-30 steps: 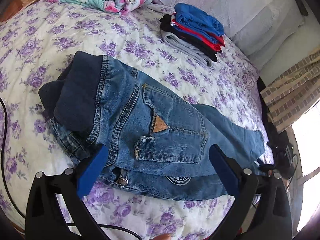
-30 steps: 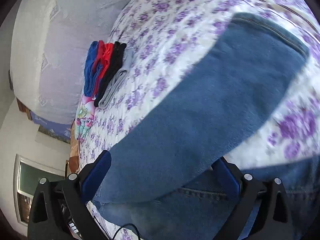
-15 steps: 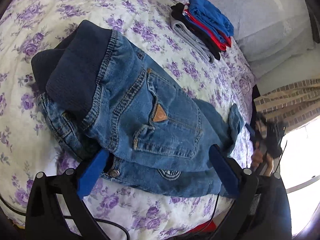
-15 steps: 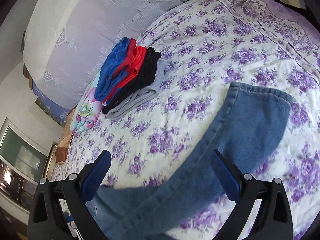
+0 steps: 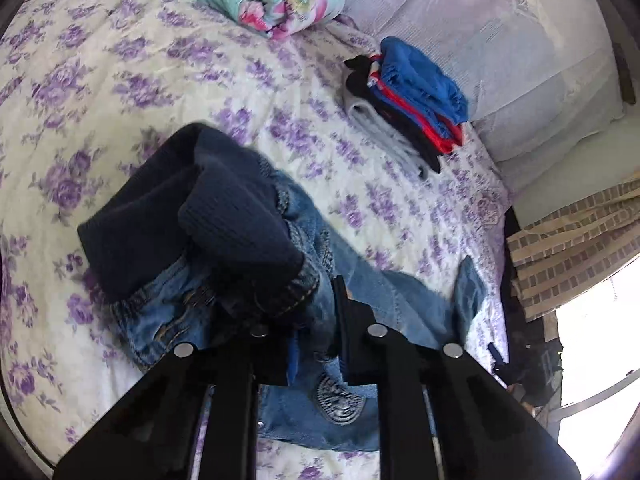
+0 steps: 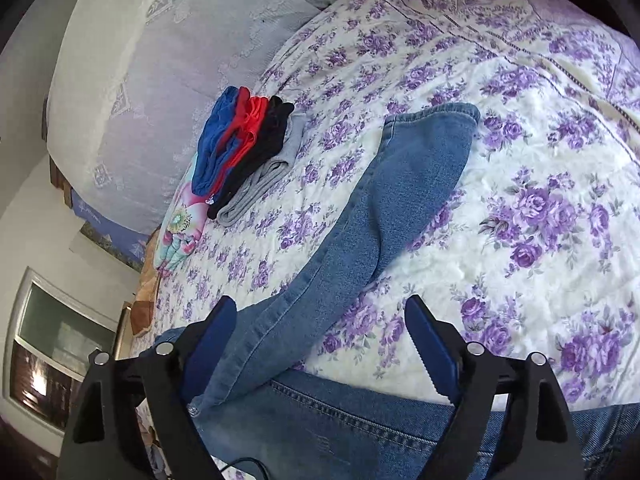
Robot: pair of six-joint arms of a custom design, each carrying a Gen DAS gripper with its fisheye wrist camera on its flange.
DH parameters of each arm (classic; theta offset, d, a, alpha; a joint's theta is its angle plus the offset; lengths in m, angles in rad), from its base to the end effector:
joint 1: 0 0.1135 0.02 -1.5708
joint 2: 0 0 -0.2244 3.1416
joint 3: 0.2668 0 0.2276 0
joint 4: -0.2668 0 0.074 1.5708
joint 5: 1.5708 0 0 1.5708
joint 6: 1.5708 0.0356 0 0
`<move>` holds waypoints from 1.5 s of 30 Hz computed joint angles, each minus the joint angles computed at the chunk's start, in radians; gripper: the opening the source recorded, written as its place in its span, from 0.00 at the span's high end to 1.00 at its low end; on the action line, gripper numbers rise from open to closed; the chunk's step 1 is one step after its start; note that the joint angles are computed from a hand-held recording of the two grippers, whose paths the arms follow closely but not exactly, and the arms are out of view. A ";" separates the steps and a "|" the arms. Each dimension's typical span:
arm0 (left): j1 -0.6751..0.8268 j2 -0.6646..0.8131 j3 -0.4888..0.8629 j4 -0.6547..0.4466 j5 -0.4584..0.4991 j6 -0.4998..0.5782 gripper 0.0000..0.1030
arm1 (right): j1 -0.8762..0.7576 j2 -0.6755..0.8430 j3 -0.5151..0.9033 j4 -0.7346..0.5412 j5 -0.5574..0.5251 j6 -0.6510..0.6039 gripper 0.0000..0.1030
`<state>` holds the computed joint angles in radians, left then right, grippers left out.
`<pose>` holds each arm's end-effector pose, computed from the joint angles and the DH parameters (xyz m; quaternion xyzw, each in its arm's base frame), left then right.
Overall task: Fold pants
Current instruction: 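Close the left tool on the dark waistband while the right tool grips the leg hem, then lift the jeans off the bed with both tools holding waistband and hem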
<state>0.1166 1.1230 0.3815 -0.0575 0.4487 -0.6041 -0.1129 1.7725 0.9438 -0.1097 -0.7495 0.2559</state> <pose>0.1997 0.0078 0.1357 -0.2401 0.8748 -0.2886 0.3064 0.3174 -0.0116 0.1314 0.0503 0.8903 0.3677 0.2638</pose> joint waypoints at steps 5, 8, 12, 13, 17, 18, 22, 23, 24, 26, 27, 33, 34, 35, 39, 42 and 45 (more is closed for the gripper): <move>-0.018 0.097 0.231 -0.063 -0.014 0.008 0.88 | 0.062 0.089 0.128 -0.007 0.022 0.067 0.24; 0.017 0.364 0.480 -0.054 0.000 -0.038 0.88 | 0.089 0.132 0.242 -0.040 0.086 0.063 0.23; 0.094 0.769 0.803 -0.067 0.024 -0.140 0.87 | 0.054 0.301 0.564 -0.128 0.216 0.046 0.24; 0.112 0.851 0.851 -0.065 0.047 -0.170 0.87 | 0.040 0.372 0.676 -0.177 0.236 0.040 0.24; 0.148 0.975 0.863 0.037 0.096 -0.211 0.87 | -0.019 0.649 1.062 -0.391 0.294 0.026 0.24; 0.148 0.973 0.857 0.046 0.095 -0.208 0.87 | -0.035 0.703 1.119 -0.433 0.274 0.030 0.24; 0.129 0.958 0.889 -0.009 0.058 -0.183 0.87 | -0.067 0.772 1.079 -0.411 0.138 0.093 0.22; 0.121 0.956 0.906 -0.035 0.038 -0.161 0.87 | -0.060 0.750 1.026 -0.357 0.132 0.093 0.23; 0.118 0.953 0.906 -0.038 0.030 -0.157 0.87 | -0.051 0.743 1.005 -0.319 0.113 0.075 0.32; 0.133 0.913 0.852 0.002 0.048 -0.175 0.87 | -0.027 0.742 0.999 -0.280 0.095 0.069 0.75; 0.144 0.874 0.805 0.031 0.056 -0.185 0.87 | -0.018 0.720 0.967 -0.238 0.105 0.090 0.83; 0.223 0.557 0.579 -0.005 0.033 -0.184 0.87 | -0.002 0.491 0.636 0.168 0.108 0.177 0.87; 0.226 0.546 0.587 -0.026 0.022 -0.185 0.87 | -0.004 0.488 0.610 0.227 0.123 0.196 0.86; 0.216 0.578 0.646 -0.078 0.000 -0.164 0.87 | -0.003 0.510 0.634 0.217 0.146 0.204 0.86; 0.172 1.033 1.132 -0.334 0.002 -0.104 0.83 | 0.002 0.831 1.071 -0.154 0.230 0.253 0.85; 0.169 1.235 1.358 -0.439 0.038 -0.094 0.75 | -0.026 0.865 1.109 -0.183 0.144 0.276 0.80; 0.166 1.103 1.217 -0.353 0.062 -0.026 0.50 | -0.026 0.783 0.998 -0.129 0.169 0.234 0.64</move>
<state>0.2826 2.2260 1.5988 -0.4108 0.5111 -0.6303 -0.1390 2.5556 1.9421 -0.2382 -0.5806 0.4898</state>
